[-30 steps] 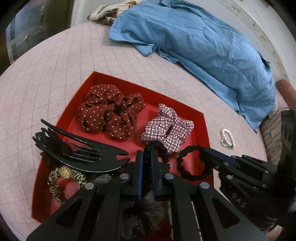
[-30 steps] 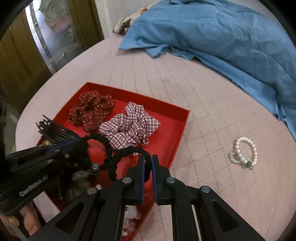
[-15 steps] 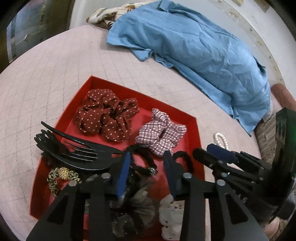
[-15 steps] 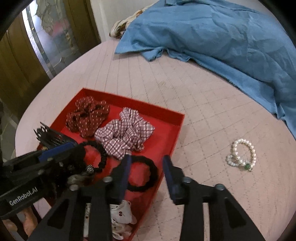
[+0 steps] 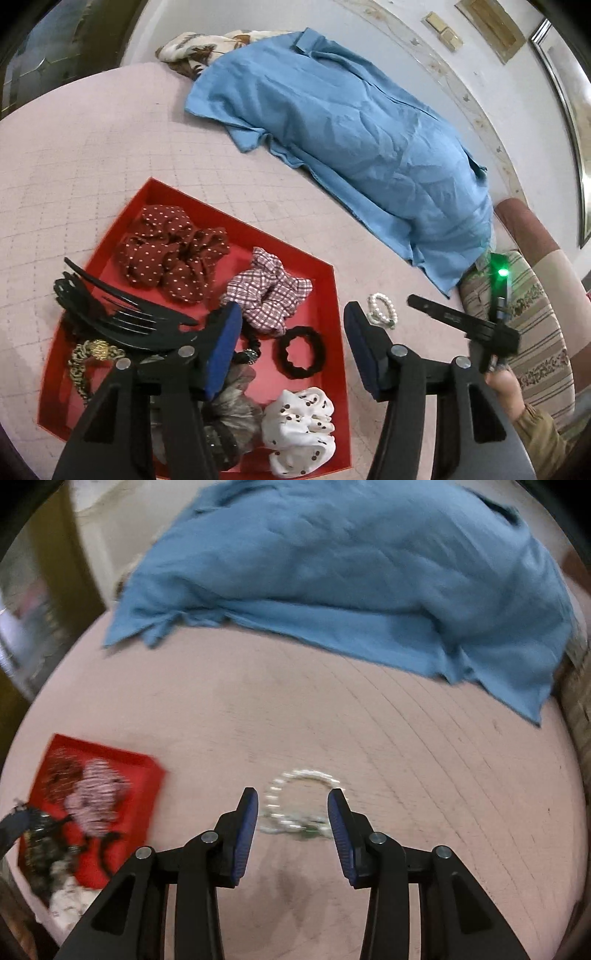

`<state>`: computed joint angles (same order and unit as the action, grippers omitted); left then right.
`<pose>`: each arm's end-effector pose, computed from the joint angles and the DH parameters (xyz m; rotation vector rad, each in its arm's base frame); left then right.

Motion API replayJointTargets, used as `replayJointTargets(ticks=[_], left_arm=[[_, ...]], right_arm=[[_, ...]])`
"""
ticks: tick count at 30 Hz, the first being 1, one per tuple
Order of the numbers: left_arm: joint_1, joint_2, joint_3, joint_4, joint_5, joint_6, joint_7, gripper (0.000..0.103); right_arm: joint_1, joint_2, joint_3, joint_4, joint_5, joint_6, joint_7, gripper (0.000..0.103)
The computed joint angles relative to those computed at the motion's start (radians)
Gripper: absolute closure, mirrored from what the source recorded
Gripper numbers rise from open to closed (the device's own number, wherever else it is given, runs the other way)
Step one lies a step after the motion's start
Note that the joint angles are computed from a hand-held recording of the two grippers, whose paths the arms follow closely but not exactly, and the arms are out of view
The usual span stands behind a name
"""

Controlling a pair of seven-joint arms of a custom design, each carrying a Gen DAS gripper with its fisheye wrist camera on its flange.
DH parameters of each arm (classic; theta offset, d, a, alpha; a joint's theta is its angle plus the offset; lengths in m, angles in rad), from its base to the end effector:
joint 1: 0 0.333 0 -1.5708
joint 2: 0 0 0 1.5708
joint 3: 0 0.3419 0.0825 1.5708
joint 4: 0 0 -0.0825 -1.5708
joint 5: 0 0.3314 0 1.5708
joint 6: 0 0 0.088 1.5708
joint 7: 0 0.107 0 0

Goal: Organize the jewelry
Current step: 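Move both open tools to the pearl bracelet and pale bead bracelet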

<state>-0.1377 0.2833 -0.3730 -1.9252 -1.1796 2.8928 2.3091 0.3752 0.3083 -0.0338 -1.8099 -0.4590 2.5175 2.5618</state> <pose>0.5612 -0.2279 0.4556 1.8515 -2.1005 1.3723 0.5919 0.2170 0.4666 -1.6012 2.2283 -0.5491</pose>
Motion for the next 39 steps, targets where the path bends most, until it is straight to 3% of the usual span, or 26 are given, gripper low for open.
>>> replayJointTargets(ticks=[3,7,10,12,13,17,20,27,28,30,32,34,39], left_arm=[[-0.01,0.007,0.002,0.003,0.027,0.004,-0.018,0.047],[-0.005,0.015,-0.009,0.01,0.038,0.003,-0.023,0.047],[0.0,0.019,-0.015,0.013,0.036,-0.006,-0.017,0.047],[-0.003,0.023,-0.014,0.016,0.049,-0.008,-0.028,0.047],[-0.005,0.024,-0.013,0.017,0.058,-0.008,-0.035,0.047],[0.004,0.017,-0.025,0.01,0.043,-0.011,-0.015,0.047],[0.009,0.005,-0.03,0.002,0.007,-0.016,0.02,0.047],[-0.031,-0.033,-0.024,-0.037,-0.03,-0.013,0.102,0.047],[-0.039,-0.044,-0.027,-0.048,-0.045,-0.006,0.128,0.047],[-0.055,-0.059,-0.029,-0.061,-0.08,0.008,0.175,0.047],[-0.076,-0.066,-0.025,-0.067,-0.105,0.026,0.2,0.046],[-0.097,-0.066,-0.016,-0.07,-0.101,0.038,0.197,0.046],[-0.128,-0.047,-0.004,-0.075,0.01,0.079,0.129,0.046]], right_arm=[[-0.031,0.035,0.007,0.002,0.061,0.009,-0.037,0.06],[-0.025,0.105,-0.014,0.06,0.074,-0.043,-0.048,0.061],[-0.037,0.133,-0.02,0.061,0.103,-0.035,-0.054,0.075],[-0.035,0.123,-0.033,0.038,0.104,-0.006,-0.035,0.091],[-0.041,0.114,-0.032,0.028,0.116,-0.009,-0.034,0.092],[-0.034,0.028,-0.06,-0.091,0.079,-0.018,0.043,0.092],[-0.053,-0.086,-0.055,-0.265,0.041,0.022,0.109,0.092],[-0.059,-0.304,0.071,-0.516,-0.053,-0.041,0.093,0.091],[-0.053,-0.323,0.092,-0.528,-0.066,-0.064,0.084,0.09],[-0.04,-0.344,0.128,-0.524,-0.126,-0.125,0.097,0.077],[-0.029,-0.364,0.158,-0.507,-0.224,-0.164,0.147,0.043],[-0.027,-0.364,0.166,-0.475,-0.279,-0.142,0.161,0.039],[-0.042,-0.227,0.13,-0.325,-0.214,-0.006,0.047,0.039]])
